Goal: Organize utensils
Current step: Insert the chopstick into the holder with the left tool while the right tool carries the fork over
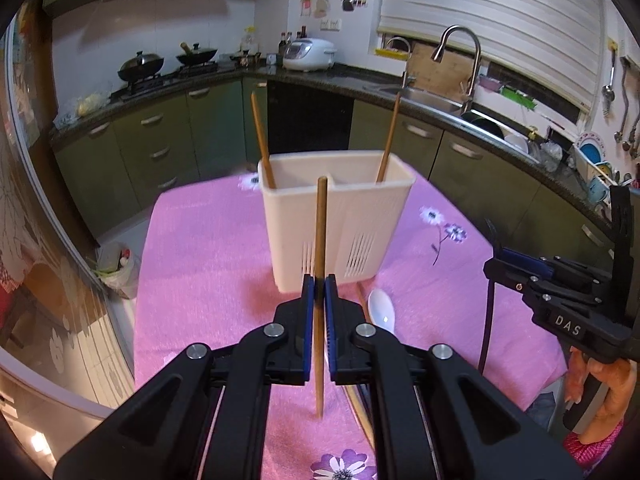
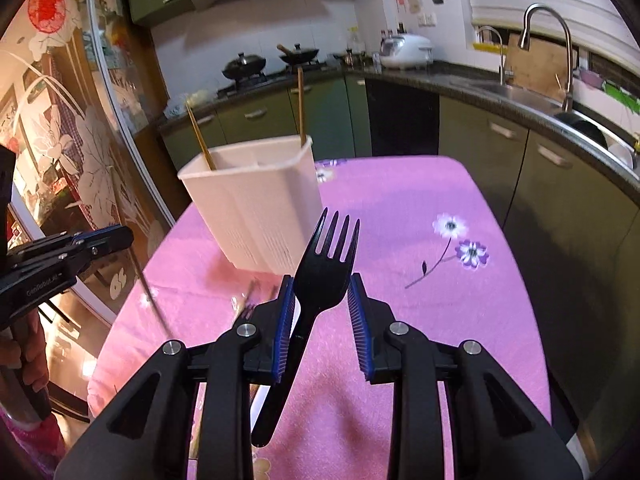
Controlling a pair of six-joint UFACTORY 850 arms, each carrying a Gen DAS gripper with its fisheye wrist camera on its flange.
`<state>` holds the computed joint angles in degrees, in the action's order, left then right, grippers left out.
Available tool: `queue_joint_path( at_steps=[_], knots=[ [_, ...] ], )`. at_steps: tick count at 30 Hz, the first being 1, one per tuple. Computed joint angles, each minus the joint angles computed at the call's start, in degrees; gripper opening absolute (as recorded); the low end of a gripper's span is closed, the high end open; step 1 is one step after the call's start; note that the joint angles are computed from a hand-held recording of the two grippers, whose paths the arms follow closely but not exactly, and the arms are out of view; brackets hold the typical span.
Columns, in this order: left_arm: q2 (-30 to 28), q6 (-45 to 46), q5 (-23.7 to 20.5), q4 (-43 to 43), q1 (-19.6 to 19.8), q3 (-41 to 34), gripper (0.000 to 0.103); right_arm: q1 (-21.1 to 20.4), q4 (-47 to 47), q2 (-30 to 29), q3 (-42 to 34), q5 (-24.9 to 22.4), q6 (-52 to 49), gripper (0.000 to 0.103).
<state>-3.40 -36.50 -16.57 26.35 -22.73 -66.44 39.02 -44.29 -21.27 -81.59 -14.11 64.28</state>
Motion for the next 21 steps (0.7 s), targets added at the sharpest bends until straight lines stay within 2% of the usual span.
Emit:
queue_joint_path(
  at_steps=[7,17,21],
  knots=[
    [0.1,3.4,-0.5,-1.0,-0.1,-5.2,0.005,0.6,-6.5,1.5,-0.1,-0.3,5.6,0.028],
    [-3.7,9.7,-2.7,-4.8,1.1,-17.2,0.005,0.3,-10.0,0.8,-5.3,-2.0,5.5,0.028],
    [-5.8,7.7,-4.2,-1.4,1.0,-21.8,0.005,0.1,-9.5,0.1,-6.9,-2.0,4.4,0.028]
  ],
)
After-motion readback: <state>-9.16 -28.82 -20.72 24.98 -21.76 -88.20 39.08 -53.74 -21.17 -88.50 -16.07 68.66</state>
